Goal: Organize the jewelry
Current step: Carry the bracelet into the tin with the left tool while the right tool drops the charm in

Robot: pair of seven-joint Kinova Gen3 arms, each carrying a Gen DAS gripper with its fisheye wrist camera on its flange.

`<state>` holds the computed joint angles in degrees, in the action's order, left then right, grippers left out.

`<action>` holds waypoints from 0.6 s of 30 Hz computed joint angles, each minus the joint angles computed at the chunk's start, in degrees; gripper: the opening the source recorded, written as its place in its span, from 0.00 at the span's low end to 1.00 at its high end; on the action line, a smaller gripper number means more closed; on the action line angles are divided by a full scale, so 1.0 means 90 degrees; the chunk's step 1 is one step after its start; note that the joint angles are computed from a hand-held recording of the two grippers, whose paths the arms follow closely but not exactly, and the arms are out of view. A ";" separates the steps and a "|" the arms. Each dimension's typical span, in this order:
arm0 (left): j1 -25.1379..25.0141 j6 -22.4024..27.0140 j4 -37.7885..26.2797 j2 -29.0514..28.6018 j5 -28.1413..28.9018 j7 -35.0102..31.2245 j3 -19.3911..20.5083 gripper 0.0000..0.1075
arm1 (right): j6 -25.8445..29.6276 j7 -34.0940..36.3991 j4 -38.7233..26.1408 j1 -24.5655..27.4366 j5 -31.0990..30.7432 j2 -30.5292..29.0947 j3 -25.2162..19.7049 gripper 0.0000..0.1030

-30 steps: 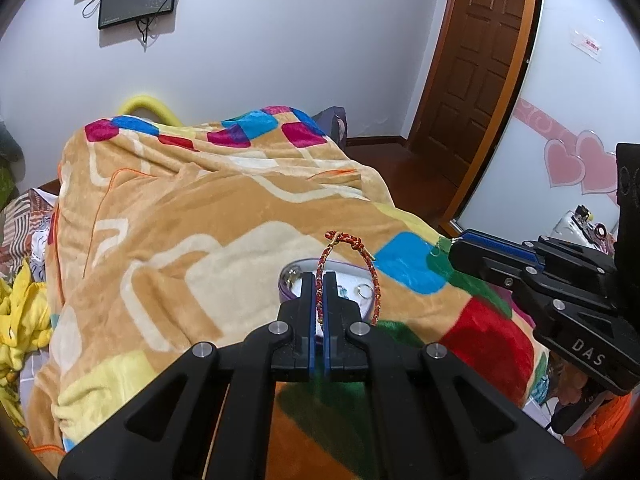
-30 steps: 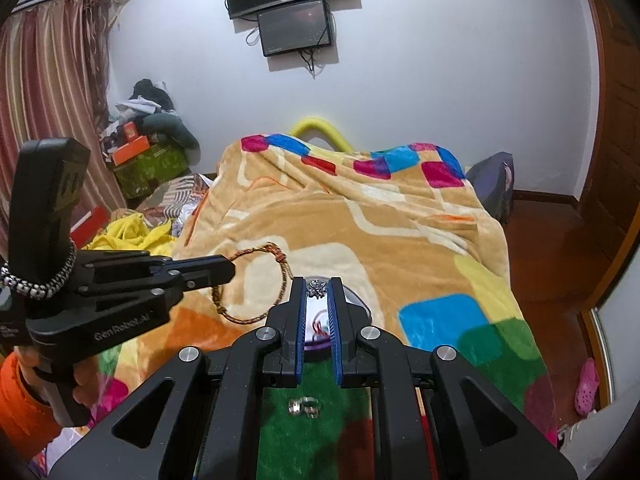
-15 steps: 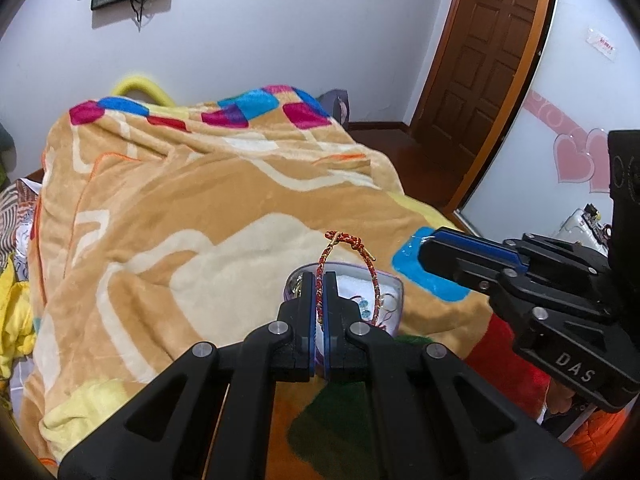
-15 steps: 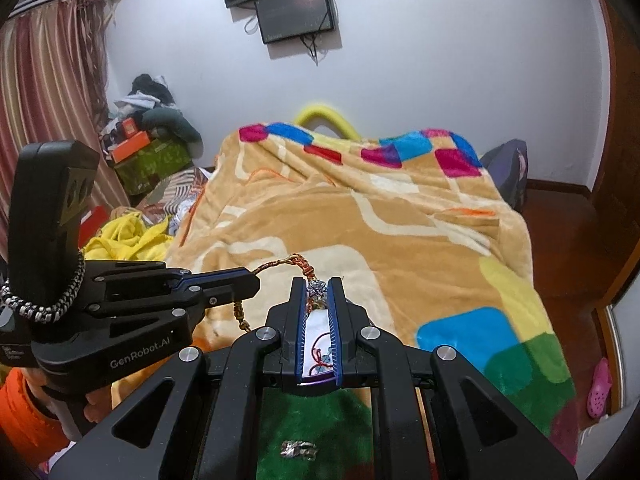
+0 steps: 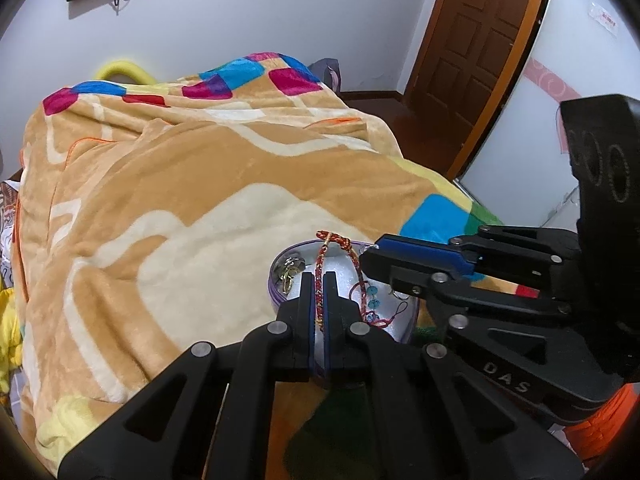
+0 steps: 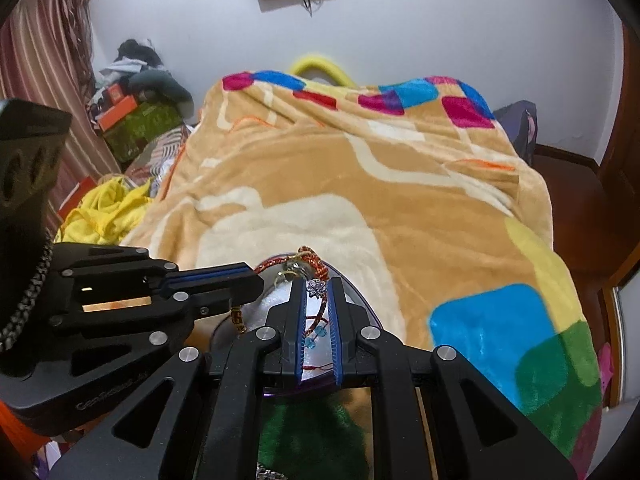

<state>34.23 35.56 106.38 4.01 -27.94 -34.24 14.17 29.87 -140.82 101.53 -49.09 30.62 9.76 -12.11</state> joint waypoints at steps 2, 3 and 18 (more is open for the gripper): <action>-0.0001 0.0034 -0.0024 0.0030 0.0032 -0.0016 -0.0002 0.01 | 0.0050 0.0167 -0.0054 0.0066 -0.0155 0.0052 -0.0034 0.09; -0.0014 0.0031 -0.0025 0.0029 0.0080 -0.0056 -0.0008 0.01 | 0.0077 0.0211 -0.0071 0.0072 -0.0204 0.0069 -0.0036 0.09; 0.0001 0.0413 -0.0060 -0.0169 0.0111 -0.0056 0.0110 0.13 | 0.0853 0.0375 -0.0419 -0.0151 -0.0229 0.0130 -0.0026 0.13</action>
<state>34.25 39.29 105.84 2.49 -26.94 -34.75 15.16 37.55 -137.45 97.76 -50.44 28.55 10.93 -12.34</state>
